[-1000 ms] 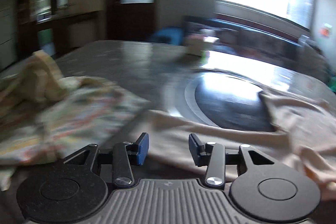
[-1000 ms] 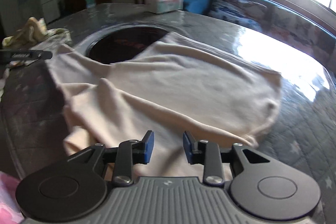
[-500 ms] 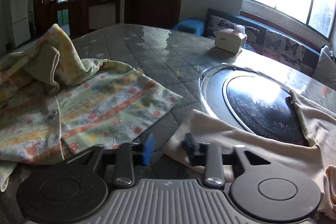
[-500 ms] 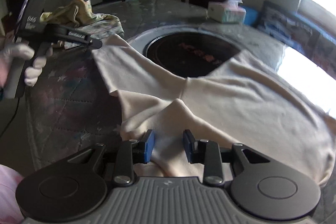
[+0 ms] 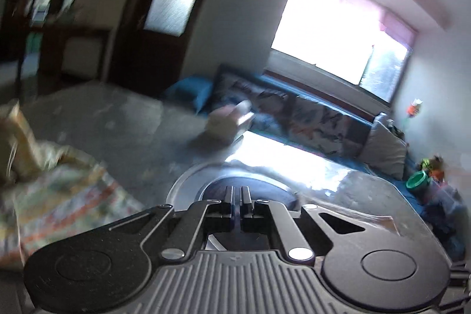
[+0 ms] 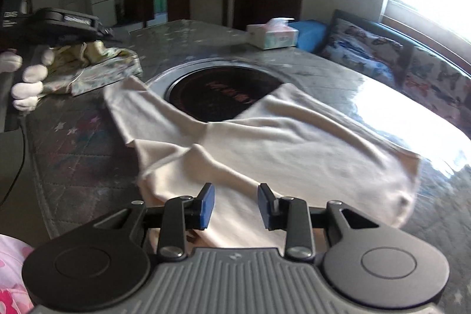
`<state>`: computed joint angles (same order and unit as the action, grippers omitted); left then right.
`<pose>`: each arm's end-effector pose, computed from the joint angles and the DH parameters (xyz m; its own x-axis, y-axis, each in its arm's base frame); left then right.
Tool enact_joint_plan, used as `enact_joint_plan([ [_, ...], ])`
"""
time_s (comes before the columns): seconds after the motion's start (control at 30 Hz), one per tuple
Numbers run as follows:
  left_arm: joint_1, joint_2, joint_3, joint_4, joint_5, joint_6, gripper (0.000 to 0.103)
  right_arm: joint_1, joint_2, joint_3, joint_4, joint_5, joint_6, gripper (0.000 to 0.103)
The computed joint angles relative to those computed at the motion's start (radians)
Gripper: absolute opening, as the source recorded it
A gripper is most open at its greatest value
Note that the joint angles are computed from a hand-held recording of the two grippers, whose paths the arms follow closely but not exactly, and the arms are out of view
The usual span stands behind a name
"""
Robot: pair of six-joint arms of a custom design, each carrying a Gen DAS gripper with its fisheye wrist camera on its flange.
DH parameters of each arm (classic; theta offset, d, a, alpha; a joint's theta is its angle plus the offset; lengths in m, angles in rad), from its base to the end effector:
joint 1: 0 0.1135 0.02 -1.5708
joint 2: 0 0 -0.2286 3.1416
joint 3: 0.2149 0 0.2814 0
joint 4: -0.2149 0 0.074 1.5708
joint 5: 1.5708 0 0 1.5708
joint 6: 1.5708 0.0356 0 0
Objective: Fold clothes
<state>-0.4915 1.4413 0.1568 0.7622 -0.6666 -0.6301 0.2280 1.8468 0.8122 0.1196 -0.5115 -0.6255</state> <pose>0.1991 -0.0816 0.0425 -0.2955 -0.3671 -0.8820 -0.3412 0.9029 -0.2614 0.3257 0.0935 0.0445 -0.3402 -0.6031 -0.7215 -0.8475 0.5291 -0.0425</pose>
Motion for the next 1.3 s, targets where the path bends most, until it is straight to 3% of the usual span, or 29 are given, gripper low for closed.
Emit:
enact_joint_plan([
  [0.13,0.020,0.099,0.077,-0.125,-0.037,-0.066,0.011,-0.023,0.002,-0.007,-0.010,-0.012,-0.014,0.043],
  [0.27,0.036,0.249,0.151,-0.261,-0.132,-0.197,0.050,-0.024,0.027,-0.005,-0.011,-0.019,-0.022,0.047],
  [0.4,0.104,0.360,0.172,-0.270,-0.106,-0.266,0.056,-0.014,0.044,0.003,-0.010,-0.016,-0.013,0.054],
  [0.63,0.130,0.474,0.193,-0.175,-0.077,-0.257,0.054,-0.004,0.055,0.010,-0.004,-0.011,0.001,0.055],
  [0.9,0.140,0.473,0.203,-0.143,-0.034,-0.215,0.019,-0.006,0.057,0.008,0.008,-0.013,0.009,0.055],
  [1.0,0.129,0.457,0.202,-0.153,-0.029,-0.222,0.010,-0.010,0.051,0.002,0.011,-0.017,0.008,0.055],
  [1.3,0.070,0.276,0.134,-0.140,0.024,-0.209,0.005,-0.032,0.040,-0.009,0.033,-0.031,0.020,0.055],
])
